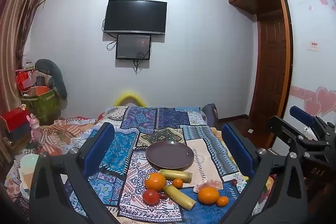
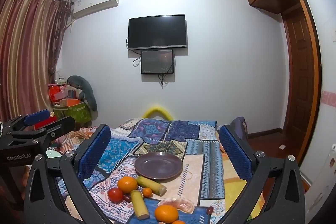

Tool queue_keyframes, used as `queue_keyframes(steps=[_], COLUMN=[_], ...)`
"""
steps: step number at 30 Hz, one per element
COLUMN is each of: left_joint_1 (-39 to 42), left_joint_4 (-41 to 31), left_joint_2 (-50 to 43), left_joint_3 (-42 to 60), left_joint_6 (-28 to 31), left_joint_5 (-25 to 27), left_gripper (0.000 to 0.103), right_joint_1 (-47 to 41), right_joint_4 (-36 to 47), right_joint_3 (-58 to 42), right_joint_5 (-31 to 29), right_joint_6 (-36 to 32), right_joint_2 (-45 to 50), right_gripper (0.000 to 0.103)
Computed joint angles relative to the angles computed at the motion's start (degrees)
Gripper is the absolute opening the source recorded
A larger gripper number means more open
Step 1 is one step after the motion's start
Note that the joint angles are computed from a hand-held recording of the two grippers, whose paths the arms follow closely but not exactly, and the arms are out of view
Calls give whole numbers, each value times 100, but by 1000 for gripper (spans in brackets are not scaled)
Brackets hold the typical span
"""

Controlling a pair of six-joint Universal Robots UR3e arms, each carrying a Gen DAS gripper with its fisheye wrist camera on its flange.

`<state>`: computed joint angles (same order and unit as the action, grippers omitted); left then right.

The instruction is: Organize fruits

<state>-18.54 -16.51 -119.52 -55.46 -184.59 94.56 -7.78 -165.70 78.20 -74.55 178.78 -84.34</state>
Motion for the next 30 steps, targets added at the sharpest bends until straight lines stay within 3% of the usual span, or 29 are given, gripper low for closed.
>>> queue_keyframes(steps=[30], left_joint_1=[9], left_joint_4=[35], left_joint_2=[-5], left_joint_3=[19], left_joint_6=[31], left_joint_5=[0], left_gripper=[103], right_joint_1=[66], right_joint_4=[52], right_joint_3=[54], right_joint_5=[-83], right_joint_6=[91], right_joint_2=[-12], right_gripper=[103])
